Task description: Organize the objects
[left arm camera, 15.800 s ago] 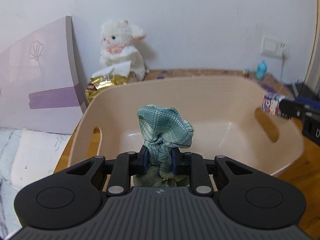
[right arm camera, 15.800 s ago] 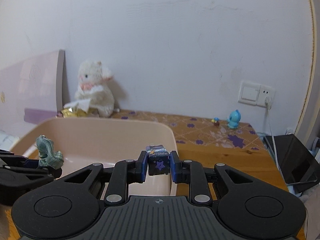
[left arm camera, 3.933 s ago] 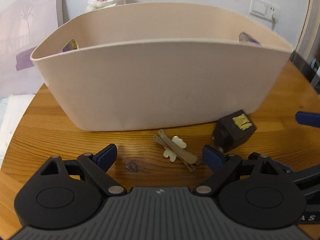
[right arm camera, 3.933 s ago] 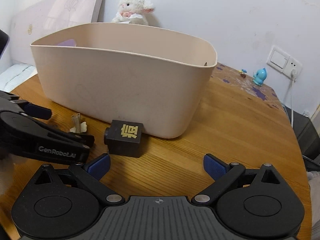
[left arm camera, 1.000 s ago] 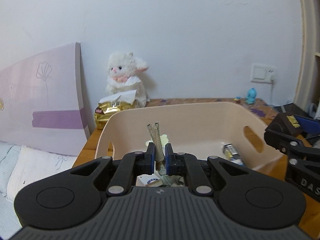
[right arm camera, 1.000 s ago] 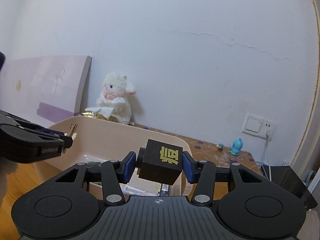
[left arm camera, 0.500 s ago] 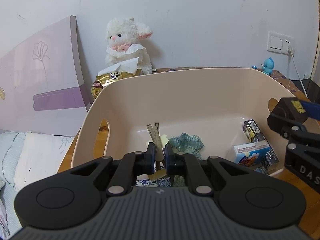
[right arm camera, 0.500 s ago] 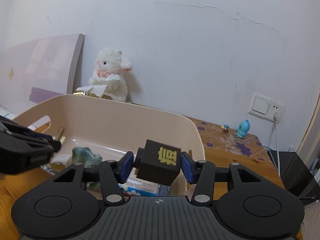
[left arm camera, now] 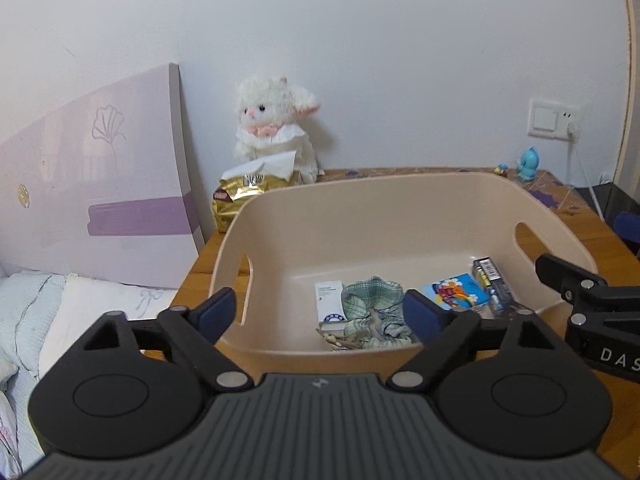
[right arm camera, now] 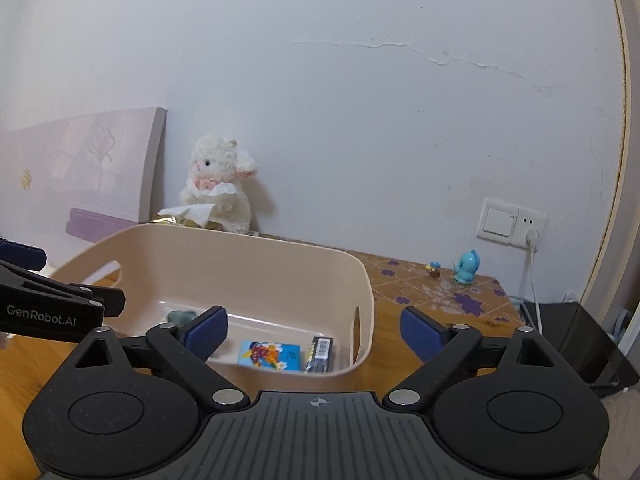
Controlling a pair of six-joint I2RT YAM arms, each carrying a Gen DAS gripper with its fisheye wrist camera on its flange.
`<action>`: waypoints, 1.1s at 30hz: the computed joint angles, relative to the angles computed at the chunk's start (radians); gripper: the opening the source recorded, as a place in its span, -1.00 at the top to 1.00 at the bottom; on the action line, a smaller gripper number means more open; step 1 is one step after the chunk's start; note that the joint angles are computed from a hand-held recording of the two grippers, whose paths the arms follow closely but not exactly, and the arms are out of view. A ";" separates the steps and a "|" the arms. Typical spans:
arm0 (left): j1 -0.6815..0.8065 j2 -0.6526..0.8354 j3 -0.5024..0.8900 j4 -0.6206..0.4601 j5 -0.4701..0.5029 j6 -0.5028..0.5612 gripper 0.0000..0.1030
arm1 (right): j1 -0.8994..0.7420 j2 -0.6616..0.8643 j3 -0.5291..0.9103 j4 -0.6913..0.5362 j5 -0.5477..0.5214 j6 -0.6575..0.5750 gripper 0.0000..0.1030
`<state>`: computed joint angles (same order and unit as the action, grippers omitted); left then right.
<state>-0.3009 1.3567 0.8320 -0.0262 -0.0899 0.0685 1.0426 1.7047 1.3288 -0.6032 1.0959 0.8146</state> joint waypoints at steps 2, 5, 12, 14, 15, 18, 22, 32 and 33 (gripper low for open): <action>0.003 -0.051 -0.022 -0.018 0.011 -0.001 -0.90 | 0.030 0.003 0.023 -0.068 0.016 0.052 -0.89; 0.006 -0.119 -0.053 -0.040 0.018 -0.001 -0.93 | 0.080 0.025 0.072 -0.195 0.044 0.164 -0.89; 0.019 -0.274 -0.145 -0.104 0.037 0.007 -0.93 | 0.182 0.061 0.128 -0.385 0.036 0.400 -0.92; 0.027 -0.311 -0.162 -0.137 0.053 -0.001 -0.93 | 0.201 0.078 0.145 -0.428 0.029 0.444 -0.93; 0.030 -0.331 -0.170 -0.155 0.063 -0.005 -0.93 | 0.212 0.088 0.155 -0.455 0.027 0.471 -0.93; 0.027 -0.405 -0.217 -0.172 0.055 -0.024 -0.94 | 0.243 0.099 0.165 -0.508 0.016 0.545 -0.94; 0.019 -0.493 -0.267 -0.214 0.045 -0.034 -0.94 | 0.285 0.075 0.128 -0.536 -0.010 0.648 -0.95; -0.029 -0.677 -0.336 -0.335 0.020 -0.048 -0.94 | 0.374 0.087 0.116 -0.687 -0.043 0.888 -0.96; -0.032 -0.691 -0.339 -0.348 0.024 -0.049 -0.94 | 0.380 0.091 0.121 -0.706 -0.042 0.907 -0.96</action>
